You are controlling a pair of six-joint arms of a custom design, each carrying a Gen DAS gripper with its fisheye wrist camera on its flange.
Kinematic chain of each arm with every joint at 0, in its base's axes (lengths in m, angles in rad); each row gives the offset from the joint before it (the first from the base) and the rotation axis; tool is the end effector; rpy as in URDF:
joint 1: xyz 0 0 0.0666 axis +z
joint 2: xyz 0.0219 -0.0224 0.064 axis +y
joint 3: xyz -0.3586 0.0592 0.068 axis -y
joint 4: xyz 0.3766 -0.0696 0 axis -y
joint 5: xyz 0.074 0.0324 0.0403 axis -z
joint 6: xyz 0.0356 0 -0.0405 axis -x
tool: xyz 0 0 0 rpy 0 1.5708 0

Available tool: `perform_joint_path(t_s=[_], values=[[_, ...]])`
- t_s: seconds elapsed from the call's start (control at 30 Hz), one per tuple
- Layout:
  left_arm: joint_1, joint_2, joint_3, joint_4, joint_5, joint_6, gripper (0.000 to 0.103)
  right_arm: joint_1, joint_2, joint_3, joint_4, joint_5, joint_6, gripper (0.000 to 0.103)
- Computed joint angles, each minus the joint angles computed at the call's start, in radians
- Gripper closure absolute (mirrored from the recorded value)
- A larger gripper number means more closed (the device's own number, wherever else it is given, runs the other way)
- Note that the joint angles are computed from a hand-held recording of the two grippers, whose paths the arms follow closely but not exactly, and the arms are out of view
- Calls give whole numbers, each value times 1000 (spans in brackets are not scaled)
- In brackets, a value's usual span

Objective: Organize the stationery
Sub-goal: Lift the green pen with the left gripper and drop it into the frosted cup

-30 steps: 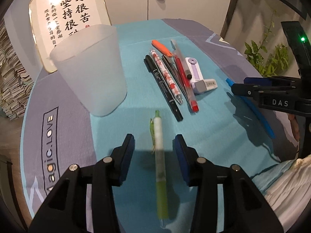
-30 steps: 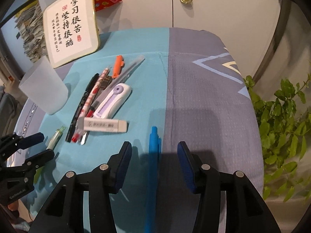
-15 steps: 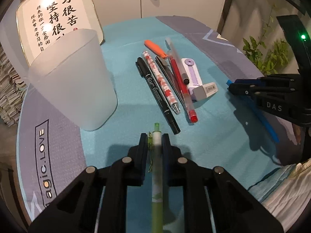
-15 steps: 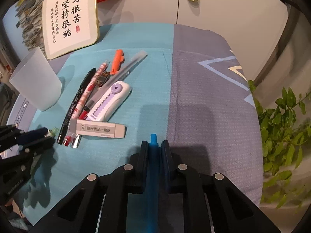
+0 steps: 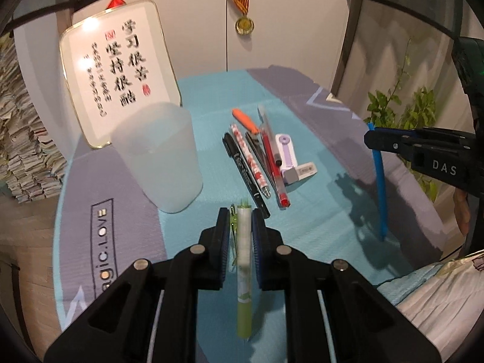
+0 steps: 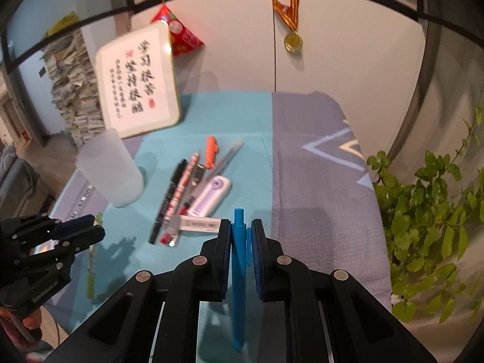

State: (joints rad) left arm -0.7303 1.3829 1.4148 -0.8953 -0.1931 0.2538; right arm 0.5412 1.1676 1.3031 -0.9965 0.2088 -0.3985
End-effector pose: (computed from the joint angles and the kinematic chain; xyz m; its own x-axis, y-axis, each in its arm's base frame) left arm 0.3535 -0.3079 0.4247 -0.6891 0.2863 -0.6657 0.4016 0.9155 -0.0220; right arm 0.3363 0.1930 0.4553 -0.7498 -0.0078 -0.6616 -0.1055 0.9885 0.1080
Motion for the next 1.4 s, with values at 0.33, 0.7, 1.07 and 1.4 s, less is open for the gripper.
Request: perform_joint_path(t_s=[0.33, 0.7, 1.07, 1.4], values=[[-10, -75, -25, 37, -39, 8, 90, 64, -35, 23, 20, 50, -15, 89], [33, -136, 8, 94, -76, 9, 90, 131, 10, 136, 50, 80, 22, 89], [75, -132, 82, 171, -130, -47, 90, 173, 135, 345, 95, 85, 92, 91], [145, -85, 97, 169, -72, -23, 90, 163, 262, 458, 42, 32, 151, 91]])
